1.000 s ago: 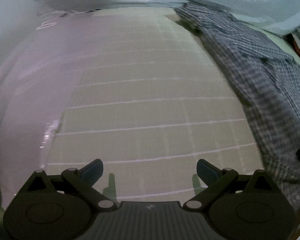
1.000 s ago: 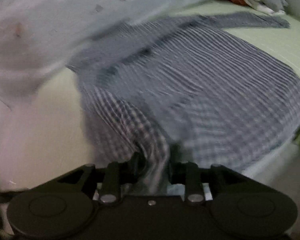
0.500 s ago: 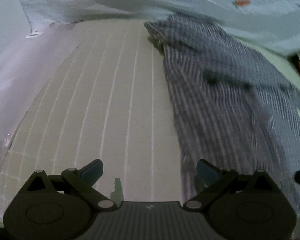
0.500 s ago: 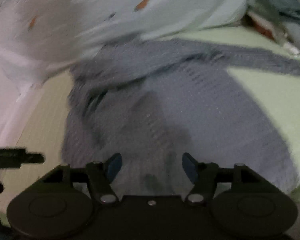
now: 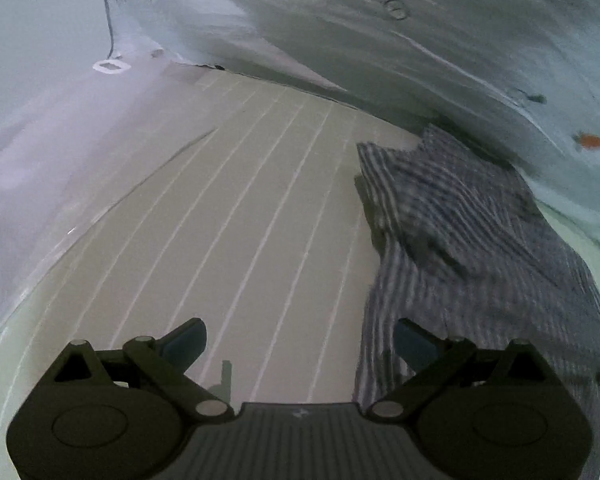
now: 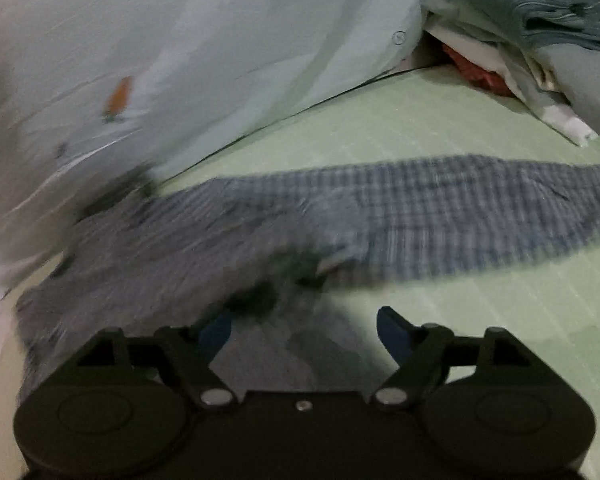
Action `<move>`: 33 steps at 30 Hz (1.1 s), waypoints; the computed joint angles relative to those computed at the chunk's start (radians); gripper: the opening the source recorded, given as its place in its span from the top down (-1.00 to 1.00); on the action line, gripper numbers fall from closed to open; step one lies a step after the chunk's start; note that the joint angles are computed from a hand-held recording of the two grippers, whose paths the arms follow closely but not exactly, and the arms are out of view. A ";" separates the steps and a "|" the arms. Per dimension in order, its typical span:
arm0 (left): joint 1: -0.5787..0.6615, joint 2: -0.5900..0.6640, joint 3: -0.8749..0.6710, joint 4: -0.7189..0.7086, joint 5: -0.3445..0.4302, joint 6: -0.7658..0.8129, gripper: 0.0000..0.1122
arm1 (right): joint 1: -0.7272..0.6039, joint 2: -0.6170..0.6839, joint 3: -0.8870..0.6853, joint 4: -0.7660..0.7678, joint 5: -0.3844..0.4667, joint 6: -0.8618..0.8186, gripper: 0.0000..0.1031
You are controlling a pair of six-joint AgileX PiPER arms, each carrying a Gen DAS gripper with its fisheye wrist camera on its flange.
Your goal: Fold clothes
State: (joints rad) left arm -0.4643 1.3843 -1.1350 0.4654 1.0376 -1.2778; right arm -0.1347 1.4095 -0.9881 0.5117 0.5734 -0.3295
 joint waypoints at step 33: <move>0.294 0.558 -0.481 -0.320 -0.306 0.593 -0.71 | 0.125 0.437 -0.383 -0.385 -0.040 0.374 -0.68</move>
